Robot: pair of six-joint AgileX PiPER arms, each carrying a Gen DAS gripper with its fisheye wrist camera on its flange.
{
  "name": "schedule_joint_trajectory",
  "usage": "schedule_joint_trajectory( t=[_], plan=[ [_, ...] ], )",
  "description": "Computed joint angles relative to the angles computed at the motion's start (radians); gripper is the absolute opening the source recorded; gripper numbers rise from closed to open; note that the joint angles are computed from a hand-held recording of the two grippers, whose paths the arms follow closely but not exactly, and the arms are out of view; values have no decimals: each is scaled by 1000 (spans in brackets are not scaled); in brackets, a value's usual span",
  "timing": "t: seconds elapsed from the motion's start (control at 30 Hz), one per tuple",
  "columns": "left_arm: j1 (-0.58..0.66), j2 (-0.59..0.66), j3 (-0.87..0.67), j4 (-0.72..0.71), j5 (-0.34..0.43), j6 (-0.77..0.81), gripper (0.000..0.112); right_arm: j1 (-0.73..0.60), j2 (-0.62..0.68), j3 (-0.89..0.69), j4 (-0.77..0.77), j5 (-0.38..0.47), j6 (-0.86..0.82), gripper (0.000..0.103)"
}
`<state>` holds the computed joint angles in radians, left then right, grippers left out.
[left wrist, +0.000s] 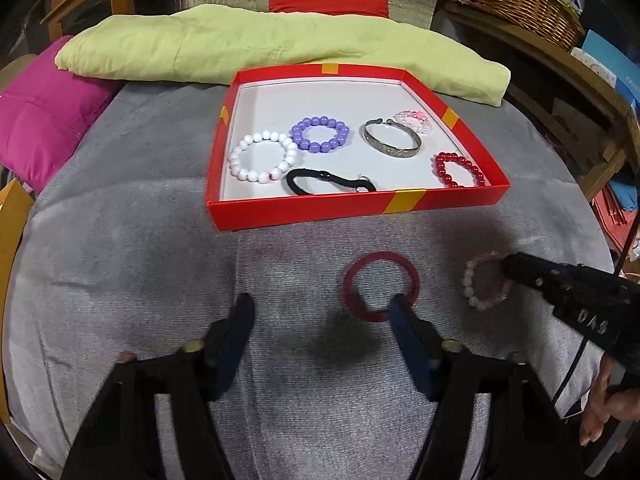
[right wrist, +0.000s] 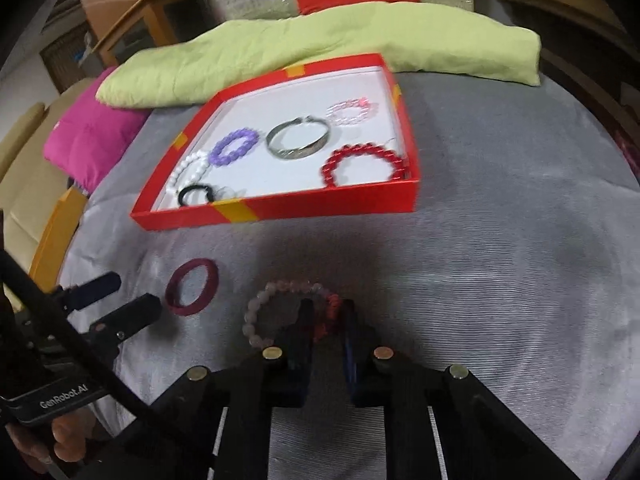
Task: Organize jewelry
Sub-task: 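Grasp the dark red bangle with the left gripper while the right grasps the pink-white beaded bracelet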
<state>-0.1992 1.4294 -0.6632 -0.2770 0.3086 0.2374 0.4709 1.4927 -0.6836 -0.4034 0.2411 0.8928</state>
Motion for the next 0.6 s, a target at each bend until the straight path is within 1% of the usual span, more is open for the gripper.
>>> schedule_joint_trajectory(
  t=[0.03,0.1,0.2,0.27,0.4,0.53,0.57,0.6],
  plan=[
    [1,13,-8,-23,6,22,56,-8,-9,5,15,-1,-14,14],
    [-1,35,-20,-31,10,27,54,-29,-22,12,62,-1,-60,14],
    [-13,61,-37,-14,4,-7,54,-59,-21,14,222,-2,-220,14],
    [-17,78,-50,-14,6,-12,54,-65,-19,14,267,-1,-262,14],
    [-41,106,-61,62,-14,-90,53,-70,-14,14,323,-3,-309,15],
    [-54,106,-55,88,-34,-110,39,-66,-1,5,311,7,-298,16],
    [-52,105,-55,76,-33,-94,36,-62,1,3,297,9,-283,19],
    [-52,105,-54,66,-36,-83,30,-59,5,2,303,7,-289,23]
  ],
)
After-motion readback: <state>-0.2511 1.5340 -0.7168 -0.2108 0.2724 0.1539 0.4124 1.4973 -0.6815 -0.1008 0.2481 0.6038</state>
